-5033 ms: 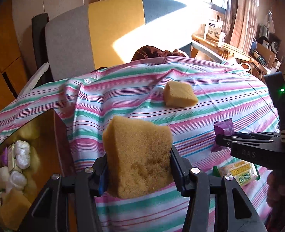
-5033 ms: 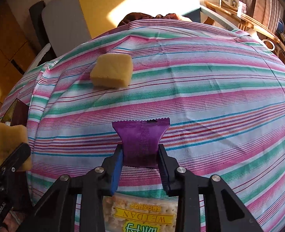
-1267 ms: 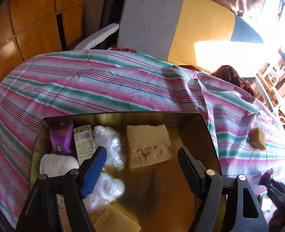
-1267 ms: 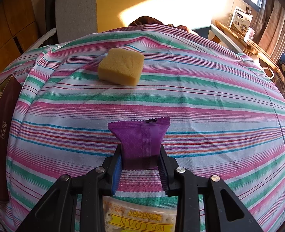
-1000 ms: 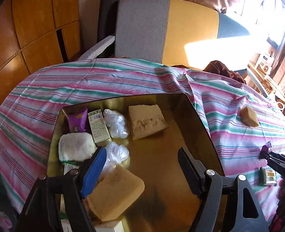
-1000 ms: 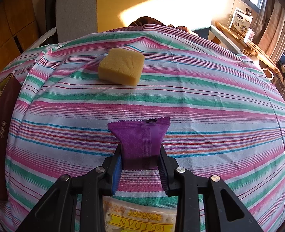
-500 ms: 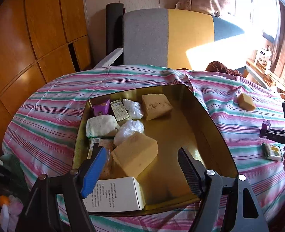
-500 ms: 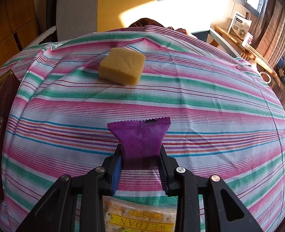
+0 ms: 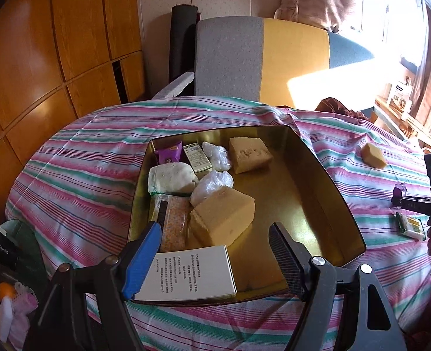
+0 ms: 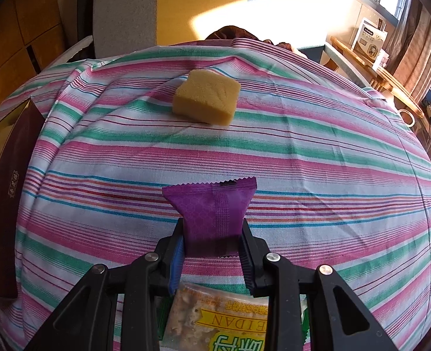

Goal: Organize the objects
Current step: 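Carry the purple packet into the gold tin and open the right gripper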

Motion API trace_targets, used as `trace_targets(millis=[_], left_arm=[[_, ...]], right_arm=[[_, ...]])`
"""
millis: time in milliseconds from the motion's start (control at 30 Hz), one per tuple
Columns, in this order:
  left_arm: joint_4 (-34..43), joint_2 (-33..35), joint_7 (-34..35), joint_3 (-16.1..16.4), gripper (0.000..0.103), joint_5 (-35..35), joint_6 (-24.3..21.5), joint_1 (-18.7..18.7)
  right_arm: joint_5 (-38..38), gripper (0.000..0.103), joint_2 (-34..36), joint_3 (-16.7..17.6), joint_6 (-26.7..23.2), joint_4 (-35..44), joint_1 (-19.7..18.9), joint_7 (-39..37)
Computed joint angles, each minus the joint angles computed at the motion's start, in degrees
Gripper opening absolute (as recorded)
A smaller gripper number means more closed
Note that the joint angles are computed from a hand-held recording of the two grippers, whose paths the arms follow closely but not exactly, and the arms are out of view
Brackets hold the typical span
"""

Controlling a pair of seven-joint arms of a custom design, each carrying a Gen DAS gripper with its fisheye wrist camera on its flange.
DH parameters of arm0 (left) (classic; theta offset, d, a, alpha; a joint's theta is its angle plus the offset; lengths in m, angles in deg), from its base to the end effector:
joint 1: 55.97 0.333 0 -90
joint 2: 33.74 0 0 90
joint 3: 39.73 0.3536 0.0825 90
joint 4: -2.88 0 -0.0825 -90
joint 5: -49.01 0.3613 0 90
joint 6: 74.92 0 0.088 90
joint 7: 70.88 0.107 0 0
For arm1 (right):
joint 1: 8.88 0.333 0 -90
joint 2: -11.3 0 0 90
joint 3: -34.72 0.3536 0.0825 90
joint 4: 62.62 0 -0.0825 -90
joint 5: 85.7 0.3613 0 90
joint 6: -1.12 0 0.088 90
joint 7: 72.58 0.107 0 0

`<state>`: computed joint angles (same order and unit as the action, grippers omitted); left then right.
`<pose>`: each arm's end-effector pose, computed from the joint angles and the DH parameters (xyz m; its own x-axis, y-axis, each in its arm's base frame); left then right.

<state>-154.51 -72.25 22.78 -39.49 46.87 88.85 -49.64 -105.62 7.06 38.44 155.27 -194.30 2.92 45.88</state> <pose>0.3360 0.0410 0.5451 0.0864 -0.9962 -0.0098 -0.7062 -0.0543 -0.7059 0.4967 0.1501 0.4799 0.0403 -0.9980 0.0487 -0.8713 -0.0590 -0.4872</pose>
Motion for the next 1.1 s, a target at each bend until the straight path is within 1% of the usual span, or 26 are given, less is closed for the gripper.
trace_targets(millis=[133,300,400,533,667,800,933,1100], left_arm=[[-0.5,-1.0,1.1,2.1,0.077,-0.9,0.4,-0.4],[-1.3,-2.1,2.3,3.9,0.077,-1.7,1.0,0.6],[-1.7,-2.6,2.8,4.9,0.077,-2.5,1.0,1.4],[-2.0,-3.0,3.5,6.0,0.077,-3.3,1.2,2.6],[-2.3,-3.1,4.3,6.9,0.077,-4.1,1.8,3.5],[-2.5,-2.9,5.5,8.2,0.077,-5.1,2.5,3.6],[-2.7,-2.5,6.9,9.3,0.077,-5.9,2.9,3.7],[-2.7,-1.1,7.9,9.8,0.077,-7.0,2.2,4.3]], right_arm=[[1.2,0.032,-0.9,0.3,-0.1,0.3,0.4,0.9],[2.6,0.032,-2.8,1.6,0.5,1.2,1.8,0.2],[4.8,0.032,-3.4,2.6,1.8,2.6,3.6,-1.8],[9.5,0.032,-2.2,4.1,3.1,6.2,7.3,-6.6],[14.1,0.032,1.2,5.7,3.1,11.3,11.4,-12.1],[14.0,0.032,6.3,7.0,1.3,17.2,14.6,-13.6],[12.8,0.032,11.7,7.0,-1.6,23.0,17.4,-13.0],[13.7,0.033,18.9,6.2,-7.4,30.6,19.8,-12.2]])
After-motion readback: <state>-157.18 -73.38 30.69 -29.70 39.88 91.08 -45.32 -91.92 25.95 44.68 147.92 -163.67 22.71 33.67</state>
